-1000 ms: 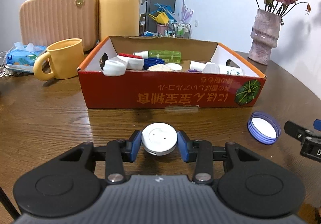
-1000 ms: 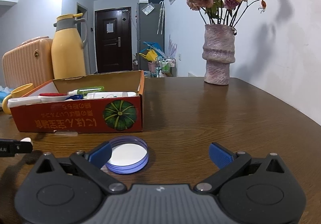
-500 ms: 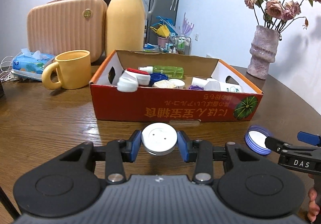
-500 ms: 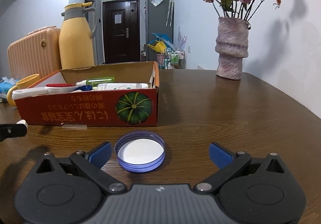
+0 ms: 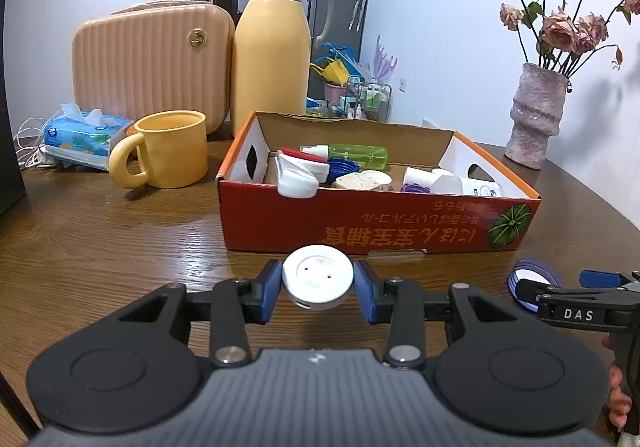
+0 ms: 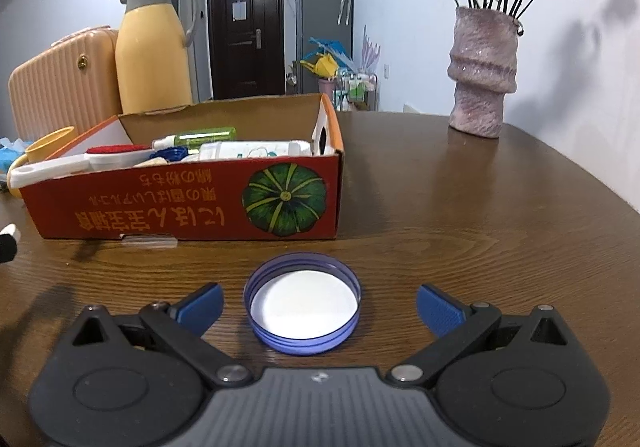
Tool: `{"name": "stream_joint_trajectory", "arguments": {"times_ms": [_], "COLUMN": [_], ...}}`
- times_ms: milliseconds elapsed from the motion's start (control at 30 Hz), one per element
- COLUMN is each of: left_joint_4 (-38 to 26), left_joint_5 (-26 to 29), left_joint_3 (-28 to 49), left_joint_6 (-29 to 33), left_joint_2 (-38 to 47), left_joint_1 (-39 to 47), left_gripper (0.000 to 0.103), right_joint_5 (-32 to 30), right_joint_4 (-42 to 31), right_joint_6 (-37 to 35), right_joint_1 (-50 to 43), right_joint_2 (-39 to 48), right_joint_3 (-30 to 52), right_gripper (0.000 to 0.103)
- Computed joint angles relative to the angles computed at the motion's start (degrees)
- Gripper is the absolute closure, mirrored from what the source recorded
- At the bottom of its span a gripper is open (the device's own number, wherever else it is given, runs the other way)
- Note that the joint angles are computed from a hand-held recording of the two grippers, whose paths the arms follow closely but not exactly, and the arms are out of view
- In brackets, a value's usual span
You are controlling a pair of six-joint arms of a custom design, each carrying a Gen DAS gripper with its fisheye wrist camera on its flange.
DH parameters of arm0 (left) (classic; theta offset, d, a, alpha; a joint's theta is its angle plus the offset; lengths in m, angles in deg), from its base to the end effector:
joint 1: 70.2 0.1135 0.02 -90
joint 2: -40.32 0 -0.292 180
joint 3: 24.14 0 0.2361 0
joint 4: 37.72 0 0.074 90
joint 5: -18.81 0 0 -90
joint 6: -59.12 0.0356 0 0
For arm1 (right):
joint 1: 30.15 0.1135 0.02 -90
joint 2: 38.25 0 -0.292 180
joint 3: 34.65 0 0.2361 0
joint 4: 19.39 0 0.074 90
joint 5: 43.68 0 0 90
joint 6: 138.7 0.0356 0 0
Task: Organize rigid objects
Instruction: 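Grasp the blue-rimmed white lid with the right tool while the left tool holds the disc, then carry the white disc and blue-rimmed lid over the box with both tools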
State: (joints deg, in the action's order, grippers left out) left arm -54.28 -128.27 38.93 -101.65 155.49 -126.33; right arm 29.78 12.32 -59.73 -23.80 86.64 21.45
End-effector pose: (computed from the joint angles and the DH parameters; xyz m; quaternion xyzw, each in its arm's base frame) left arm 0.2049 -0.2517 0.1045 -0.1977 0.8450 0.0644 0.4927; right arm 0.3554 0.0497 0.0677 -0.1972 0.8661 0.1107 0.4458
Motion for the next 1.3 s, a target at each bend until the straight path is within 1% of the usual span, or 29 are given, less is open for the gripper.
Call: {"name": "stream_joint_trajectory", "arguments": {"times_ms": [100,267,300,333,500,567,700,900,1167,1300], "left_joint_4": [-0.2,-0.3,-0.3,-0.2,-0.1,-0.2,-0.2,-0.5,-2.3,-2.3], "left_joint_5": [-0.2,-0.1,-0.1,-0.2,-0.2,-0.2,-0.1,0.0,-0.2,-0.3], "left_joint_3": [-0.6,-1.2,-1.3,-1.4,-1.3,-1.3,-1.2,-1.1,-0.4,-0.5], "left_joint_6": [-0.6,-0.9,-0.9,-0.9,-0.7,-0.8,-0.7,-0.5,-1.9,-2.2], "left_joint_2": [-0.4,-0.8,-0.8,-0.9,-0.8,-0.8,-0.8,-0.6,-0.3,-0.7], "left_joint_1": [0.0,0.1,0.1,0.1,0.1,0.1,0.1,0.0,0.0,0.0], "left_gripper": [0.063,0.063,0.063,0.063,0.063,0.063,0.063,0.063,0.063,0.063], "right_joint_5": [0.3,0.7,0.8,0.8,1.0,0.8,1.0,0.5,-0.2,-1.5], "right_joint_4": [-2.0,-5.3,-6.0,-6.3,-7.0,-7.0,-6.1,-4.6,3.6,7.3], "right_joint_6": [0.2,0.2,0.2,0.3,0.3,0.2,-0.1,0.9,1.7,1.9], "right_joint_1": [0.5,1.2,1.3,1.4,1.6,1.5,1.6,1.1,0.7,0.9], "right_joint_2": [0.4,0.8,0.9,0.9,1.0,1.0,0.9,0.8,0.0,-0.8], "right_joint_3": [1.4,3.6,4.0,4.2,4.6,4.6,4.1,3.4,-1.2,-3.6], "right_gripper": [0.003,0.010,0.013,0.016,0.021,0.025,0.037,0.038,0.038,0.038]}}
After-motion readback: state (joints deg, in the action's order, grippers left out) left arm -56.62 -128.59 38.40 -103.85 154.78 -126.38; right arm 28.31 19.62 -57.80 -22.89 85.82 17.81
